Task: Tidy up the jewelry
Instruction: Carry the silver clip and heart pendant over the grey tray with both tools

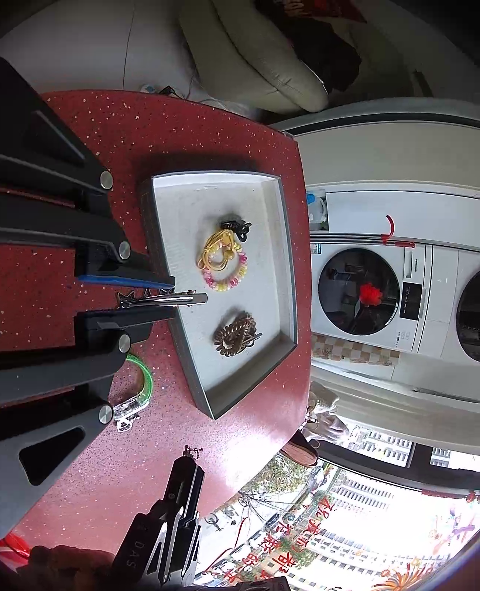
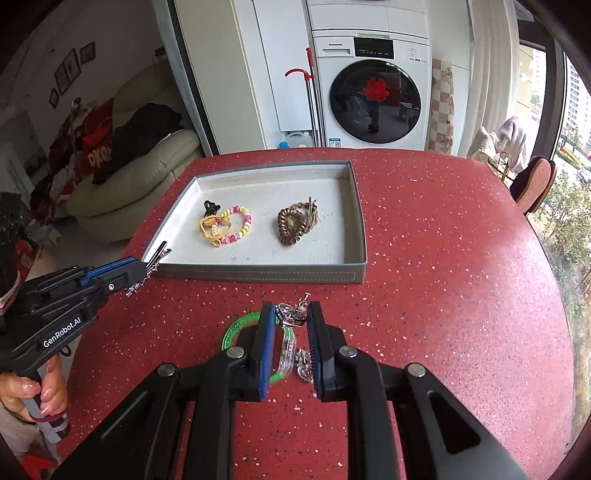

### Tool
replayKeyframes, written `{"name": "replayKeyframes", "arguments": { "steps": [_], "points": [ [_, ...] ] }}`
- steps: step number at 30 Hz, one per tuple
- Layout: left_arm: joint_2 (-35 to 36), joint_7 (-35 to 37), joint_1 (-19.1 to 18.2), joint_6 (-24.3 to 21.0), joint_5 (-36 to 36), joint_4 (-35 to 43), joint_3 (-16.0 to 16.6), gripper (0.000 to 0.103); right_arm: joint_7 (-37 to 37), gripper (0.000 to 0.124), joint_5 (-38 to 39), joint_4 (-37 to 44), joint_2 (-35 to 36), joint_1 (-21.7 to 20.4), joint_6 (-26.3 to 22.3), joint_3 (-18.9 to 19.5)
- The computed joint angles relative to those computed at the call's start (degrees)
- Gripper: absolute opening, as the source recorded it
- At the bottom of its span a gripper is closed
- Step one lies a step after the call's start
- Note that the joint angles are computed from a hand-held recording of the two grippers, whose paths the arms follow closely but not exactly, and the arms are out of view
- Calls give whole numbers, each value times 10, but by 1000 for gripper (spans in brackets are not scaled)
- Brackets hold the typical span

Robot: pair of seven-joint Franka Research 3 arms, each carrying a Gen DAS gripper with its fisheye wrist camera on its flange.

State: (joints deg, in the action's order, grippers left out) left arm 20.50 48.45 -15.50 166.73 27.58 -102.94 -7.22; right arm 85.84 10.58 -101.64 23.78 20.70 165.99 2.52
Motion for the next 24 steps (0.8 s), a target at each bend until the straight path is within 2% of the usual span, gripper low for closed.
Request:
{"name": "replayKeyframes", "arguments": {
  "steps": [12, 24],
  "points": [
    [68, 69, 36, -29, -63, 94, -17, 27, 1, 19, 1, 202, 115, 1, -81, 1],
    [155, 127, 41, -105, -108, 193, -20, 27, 40, 19, -23, 404, 253, 5, -184, -20]
  ]
}}
